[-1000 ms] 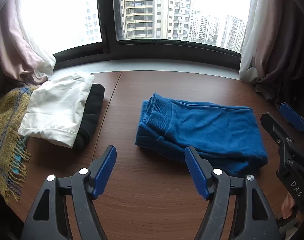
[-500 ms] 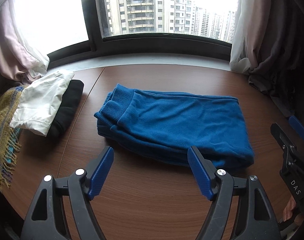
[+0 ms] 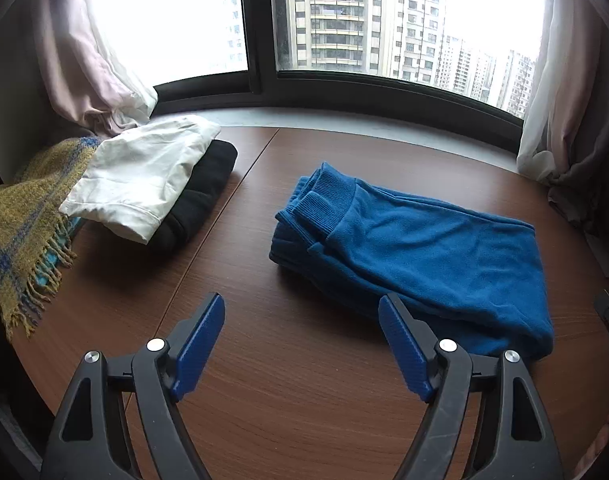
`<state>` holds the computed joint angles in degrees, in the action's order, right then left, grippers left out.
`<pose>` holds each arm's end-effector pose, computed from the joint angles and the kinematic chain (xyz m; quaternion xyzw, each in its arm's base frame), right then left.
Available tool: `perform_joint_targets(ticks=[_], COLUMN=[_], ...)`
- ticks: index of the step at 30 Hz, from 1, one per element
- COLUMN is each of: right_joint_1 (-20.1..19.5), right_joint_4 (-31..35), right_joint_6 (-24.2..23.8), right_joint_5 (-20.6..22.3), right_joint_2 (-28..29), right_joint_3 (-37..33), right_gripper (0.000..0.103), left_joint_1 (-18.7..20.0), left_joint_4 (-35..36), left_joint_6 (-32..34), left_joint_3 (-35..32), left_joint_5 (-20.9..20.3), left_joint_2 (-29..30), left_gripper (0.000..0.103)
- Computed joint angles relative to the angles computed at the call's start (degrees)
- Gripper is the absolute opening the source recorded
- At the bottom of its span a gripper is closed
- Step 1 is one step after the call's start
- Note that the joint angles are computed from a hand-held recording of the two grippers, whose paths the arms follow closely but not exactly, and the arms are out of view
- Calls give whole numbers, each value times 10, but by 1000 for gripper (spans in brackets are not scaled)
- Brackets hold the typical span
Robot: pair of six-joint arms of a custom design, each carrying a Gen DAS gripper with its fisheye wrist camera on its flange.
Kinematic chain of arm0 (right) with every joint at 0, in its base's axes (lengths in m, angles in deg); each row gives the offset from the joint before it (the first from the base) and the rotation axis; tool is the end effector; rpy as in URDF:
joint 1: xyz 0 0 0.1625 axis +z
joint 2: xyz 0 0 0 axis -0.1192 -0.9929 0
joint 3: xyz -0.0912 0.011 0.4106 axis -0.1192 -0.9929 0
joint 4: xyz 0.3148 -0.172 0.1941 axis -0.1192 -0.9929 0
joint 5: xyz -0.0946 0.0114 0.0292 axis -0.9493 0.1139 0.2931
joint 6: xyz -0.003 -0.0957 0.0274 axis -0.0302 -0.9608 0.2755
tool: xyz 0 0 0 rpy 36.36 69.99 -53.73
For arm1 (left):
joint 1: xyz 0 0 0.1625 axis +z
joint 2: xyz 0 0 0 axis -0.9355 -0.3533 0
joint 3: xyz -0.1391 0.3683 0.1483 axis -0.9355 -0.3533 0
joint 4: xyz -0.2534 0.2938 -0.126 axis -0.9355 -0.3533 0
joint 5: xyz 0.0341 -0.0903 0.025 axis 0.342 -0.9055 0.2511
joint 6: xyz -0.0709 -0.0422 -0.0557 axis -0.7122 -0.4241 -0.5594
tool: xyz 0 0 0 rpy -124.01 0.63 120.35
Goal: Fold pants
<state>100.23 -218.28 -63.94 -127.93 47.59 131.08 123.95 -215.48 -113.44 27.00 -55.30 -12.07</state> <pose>0.1463 -0.8277 0.2175 0.1948 -0.8475 0.4072 0.2792 -0.2643 -0.7644 0.1508 -0.0654 0.8159 -0.3853 0.4261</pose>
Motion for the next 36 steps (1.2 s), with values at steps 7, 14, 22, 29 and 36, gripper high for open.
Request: perform_joint_targets(ticks=[7, 14, 22, 29, 36], right_joint_1=[22, 45, 59, 64, 66], right_joint_4=[-30, -29, -47, -45, -30], right_joint_6=[2, 18, 37, 44, 33], right_joint_5=[-12, -62, -116, -143, -149], right_joint_2=[29, 81, 121, 138, 150], right_joint_3=[-14, -66, -102, -125, -146], right_gripper=[66, 66, 66, 66, 66], left_joint_1=[23, 58, 91, 103, 97], left_joint_4=[-157, -209, -99, -67, -90], left_joint_6=[167, 348, 353, 337, 350], left_joint_3=[-6, -70, -143, -166, -156], left_joint_5=[-26, -137, -228, -241, -215], left_joint_2=[-1, 12, 32, 42, 42], left_gripper=[80, 66, 35, 35, 35])
